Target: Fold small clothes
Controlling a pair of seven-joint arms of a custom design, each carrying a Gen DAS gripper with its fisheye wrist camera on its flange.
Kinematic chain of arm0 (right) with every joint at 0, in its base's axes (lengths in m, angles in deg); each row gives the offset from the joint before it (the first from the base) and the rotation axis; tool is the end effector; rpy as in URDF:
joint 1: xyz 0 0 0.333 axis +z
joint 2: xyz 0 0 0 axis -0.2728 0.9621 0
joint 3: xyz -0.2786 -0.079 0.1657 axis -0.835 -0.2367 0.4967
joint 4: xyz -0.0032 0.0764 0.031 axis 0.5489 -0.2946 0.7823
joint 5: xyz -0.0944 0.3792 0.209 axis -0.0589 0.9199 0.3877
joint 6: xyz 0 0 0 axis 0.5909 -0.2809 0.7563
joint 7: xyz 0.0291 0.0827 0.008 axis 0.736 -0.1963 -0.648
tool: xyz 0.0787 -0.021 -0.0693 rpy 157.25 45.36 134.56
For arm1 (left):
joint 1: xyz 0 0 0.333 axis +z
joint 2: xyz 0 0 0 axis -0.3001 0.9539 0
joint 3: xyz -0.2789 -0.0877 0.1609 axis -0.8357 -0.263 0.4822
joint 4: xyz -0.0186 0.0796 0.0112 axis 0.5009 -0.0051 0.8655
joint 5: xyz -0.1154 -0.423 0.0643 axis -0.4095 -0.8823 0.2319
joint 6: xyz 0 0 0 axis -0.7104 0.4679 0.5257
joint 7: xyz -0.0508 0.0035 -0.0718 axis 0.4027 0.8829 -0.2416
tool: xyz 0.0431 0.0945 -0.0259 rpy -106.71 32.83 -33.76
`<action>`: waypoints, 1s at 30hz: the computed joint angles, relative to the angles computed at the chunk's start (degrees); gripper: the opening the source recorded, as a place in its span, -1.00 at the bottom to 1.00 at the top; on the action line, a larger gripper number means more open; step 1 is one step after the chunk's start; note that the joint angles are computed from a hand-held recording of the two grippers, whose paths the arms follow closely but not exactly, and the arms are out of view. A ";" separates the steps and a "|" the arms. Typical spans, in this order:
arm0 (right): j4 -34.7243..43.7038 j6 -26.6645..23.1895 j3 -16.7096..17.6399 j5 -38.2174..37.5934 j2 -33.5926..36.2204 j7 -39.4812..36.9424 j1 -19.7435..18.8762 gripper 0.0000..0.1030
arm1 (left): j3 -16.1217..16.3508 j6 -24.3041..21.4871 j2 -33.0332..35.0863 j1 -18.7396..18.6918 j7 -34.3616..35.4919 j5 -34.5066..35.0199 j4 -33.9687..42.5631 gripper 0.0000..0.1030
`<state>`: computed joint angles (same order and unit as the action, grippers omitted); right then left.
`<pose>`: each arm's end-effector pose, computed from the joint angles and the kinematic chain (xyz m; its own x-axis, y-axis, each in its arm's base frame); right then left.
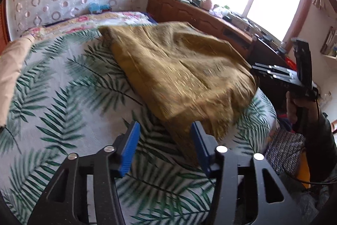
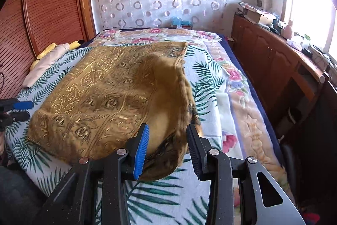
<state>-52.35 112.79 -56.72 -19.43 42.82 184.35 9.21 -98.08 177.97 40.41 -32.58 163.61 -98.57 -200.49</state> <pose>0.4280 0.3045 0.4997 0.4972 -0.8671 0.0301 -0.5339 -0.3331 -0.7772 0.4095 -0.2327 0.4183 -0.1714 -0.9512 0.2567 -0.7503 -0.0428 -0.6597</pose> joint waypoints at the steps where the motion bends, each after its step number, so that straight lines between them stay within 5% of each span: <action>1: -0.12 0.09 -0.32 0.35 -0.14 -0.34 0.44 -0.26 | 1.18 -0.26 0.58 -1.57 0.74 -0.57 0.26 -0.18; 4: 0.03 0.68 -0.89 1.12 0.01 -0.97 1.08 -0.26 | 7.08 -0.63 2.36 -8.71 5.27 -4.64 1.14 -0.58; 5: 0.01 0.89 -1.10 1.36 0.01 -1.26 1.29 -0.26 | 7.95 -0.88 2.50 -10.07 6.51 -5.96 1.13 -0.78; 8: -0.09 1.32 -0.60 1.09 -0.04 -1.14 0.67 -0.26 | 7.68 -2.13 2.35 -10.73 8.73 -8.24 1.32 -0.95; 11: -0.39 1.43 1.19 -0.61 -0.06 0.60 -1.58 -0.26 | 5.66 -3.30 0.09 -9.76 8.88 -8.52 0.24 -0.95; 23: -0.66 0.48 -2.30 2.14 -0.09 -2.13 1.32 -0.26 | 2.47 -4.45 -3.61 -6.02 5.57 -7.04 -1.62 -0.93; 26: -0.90 0.51 -2.19 2.63 -0.57 -2.47 1.15 -0.09 | -0.85 -4.46 -4.21 -1.78 2.56 -3.51 -1.49 -0.59; 30: -0.96 0.86 -2.38 3.39 -0.69 -3.23 1.63 -0.09 | 1.92 -4.37 -2.35 -3.55 3.53 -3.54 -0.56 -0.45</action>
